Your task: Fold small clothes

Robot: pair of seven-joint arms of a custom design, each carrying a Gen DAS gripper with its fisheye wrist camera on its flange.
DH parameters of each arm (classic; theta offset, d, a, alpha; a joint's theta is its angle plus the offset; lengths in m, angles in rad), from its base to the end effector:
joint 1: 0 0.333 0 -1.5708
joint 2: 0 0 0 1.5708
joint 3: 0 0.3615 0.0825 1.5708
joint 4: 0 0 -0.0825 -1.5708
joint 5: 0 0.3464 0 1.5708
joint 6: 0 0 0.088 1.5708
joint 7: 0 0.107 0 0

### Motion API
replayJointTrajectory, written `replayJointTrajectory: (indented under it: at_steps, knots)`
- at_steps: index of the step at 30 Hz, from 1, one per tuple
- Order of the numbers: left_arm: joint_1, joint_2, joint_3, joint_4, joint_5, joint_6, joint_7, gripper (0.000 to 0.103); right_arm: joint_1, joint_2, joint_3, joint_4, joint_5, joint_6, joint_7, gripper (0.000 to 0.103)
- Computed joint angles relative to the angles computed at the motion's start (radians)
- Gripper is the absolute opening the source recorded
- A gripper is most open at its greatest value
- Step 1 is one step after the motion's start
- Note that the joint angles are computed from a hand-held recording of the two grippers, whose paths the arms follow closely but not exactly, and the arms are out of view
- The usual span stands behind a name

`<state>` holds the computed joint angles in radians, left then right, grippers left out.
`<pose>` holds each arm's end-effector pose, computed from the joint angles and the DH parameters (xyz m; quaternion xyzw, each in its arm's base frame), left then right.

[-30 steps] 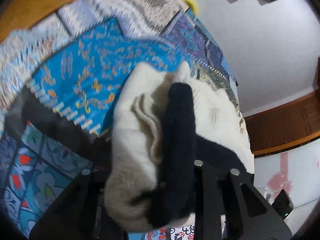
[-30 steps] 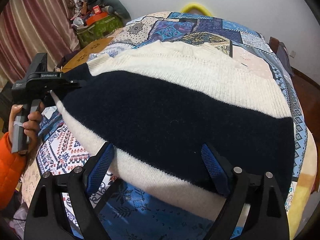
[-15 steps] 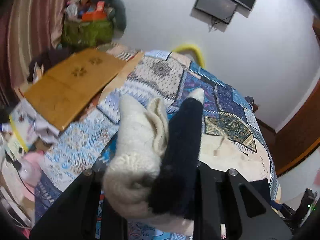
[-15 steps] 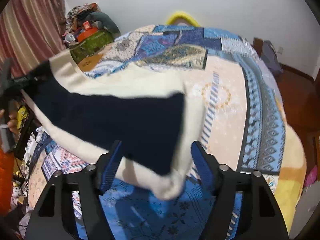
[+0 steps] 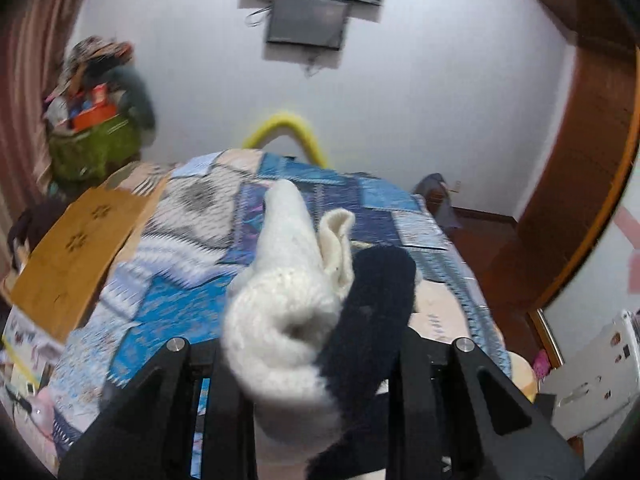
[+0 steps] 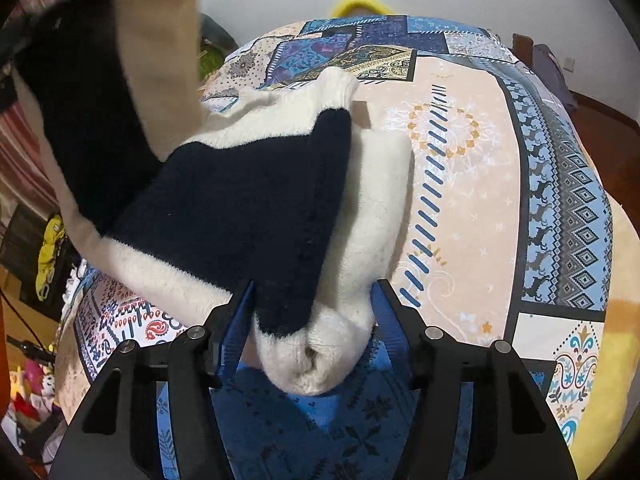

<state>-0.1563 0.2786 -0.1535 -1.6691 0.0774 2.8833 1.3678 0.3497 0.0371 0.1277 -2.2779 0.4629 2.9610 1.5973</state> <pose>0.6402 -0.1930 0.6163 -0.5834 0.6744 -0.3864 0.2355 0.4906 0.2191 0.4796 -0.6747 0.6609 -0.0597 0.3231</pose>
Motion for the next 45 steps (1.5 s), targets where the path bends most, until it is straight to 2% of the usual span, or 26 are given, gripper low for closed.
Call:
replayJointTrajectory:
  at_steps: [4, 6, 8, 10, 11, 13, 15, 16, 18, 20, 23, 24, 26, 28, 34, 37, 39, 42, 45]
  knots:
    - [-0.078, 0.035, 0.020, 0.031, 0.091, -0.017, -0.040, 0.024, -0.004, -0.001, 0.007, 0.000, 0.068, 0.005, -0.057, 0.057]
    - [-0.076, 0.041, -0.005, 0.026, 0.086, -0.042, -0.008, 0.024, -0.003, -0.004, 0.008, 0.000, 0.092, 0.003, -0.078, 0.057]
    - [-0.049, 0.031, -0.054, -0.009, 0.039, -0.069, 0.072, 0.025, -0.003, -0.011, 0.008, -0.002, 0.123, -0.002, -0.107, 0.057]
    - [-0.026, 0.025, -0.094, -0.024, -0.016, -0.119, 0.164, 0.025, 0.001, -0.021, 0.006, -0.008, 0.146, 0.004, -0.130, 0.057]
    - [-0.031, 0.022, -0.096, -0.026, -0.024, -0.157, 0.189, 0.027, 0.003, -0.024, 0.004, -0.009, 0.150, 0.006, -0.137, 0.057]
    - [-0.032, 0.016, -0.106, -0.024, -0.054, -0.233, 0.252, 0.031, 0.007, -0.029, 0.000, -0.012, 0.150, 0.009, -0.147, 0.057]
    - [-0.029, -0.003, -0.114, -0.041, -0.098, -0.268, 0.305, 0.045, 0.009, -0.033, -0.005, -0.013, 0.139, 0.007, -0.143, 0.057]
    - [-0.011, -0.017, -0.130, -0.051, -0.152, -0.284, 0.359, 0.049, 0.010, -0.034, -0.007, -0.012, 0.131, 0.006, -0.141, 0.057]
    - [0.012, -0.053, -0.150, -0.079, -0.260, -0.294, 0.446, 0.065, 0.011, -0.035, -0.010, -0.012, 0.111, 0.009, -0.130, 0.057]
    - [0.031, -0.094, -0.156, -0.106, -0.370, -0.284, 0.532, 0.070, 0.010, -0.035, -0.013, -0.009, 0.098, 0.006, -0.127, 0.057]
    - [0.037, -0.133, -0.134, -0.108, -0.474, -0.294, 0.608, 0.071, 0.007, -0.032, -0.017, 0.000, 0.092, -0.004, -0.138, 0.057]
    - [0.038, -0.141, -0.124, -0.111, -0.497, -0.286, 0.623, 0.075, 0.005, -0.029, -0.018, 0.005, 0.095, -0.005, -0.144, 0.058]
    - [0.036, -0.148, -0.098, -0.124, -0.503, -0.241, 0.633, 0.081, 0.000, -0.021, -0.019, 0.017, 0.107, -0.011, -0.163, 0.058]
    - [0.028, -0.132, -0.060, -0.129, -0.425, -0.204, 0.571, 0.081, -0.006, -0.011, -0.017, 0.032, 0.124, -0.012, -0.184, 0.058]
    - [0.036, -0.023, 0.014, -0.086, -0.204, -0.246, 0.349, 0.081, -0.035, 0.040, -0.006, 0.103, 0.166, -0.048, -0.234, 0.059]
    - [0.078, 0.012, -0.008, -0.077, -0.220, -0.279, 0.348, 0.081, -0.061, 0.073, 0.011, 0.150, 0.237, -0.068, -0.297, 0.059]
    - [0.114, 0.021, -0.040, -0.084, -0.278, -0.293, 0.397, 0.081, -0.068, 0.096, 0.007, 0.178, 0.220, -0.058, -0.291, 0.059]
    - [0.139, 0.019, -0.068, -0.103, -0.344, -0.283, 0.462, 0.081, -0.064, 0.118, -0.017, 0.199, 0.106, -0.025, -0.214, 0.059]
    - [0.147, 0.018, -0.082, -0.111, -0.392, -0.299, 0.510, 0.081, -0.034, 0.125, -0.083, 0.204, -0.090, 0.016, -0.025, 0.059]
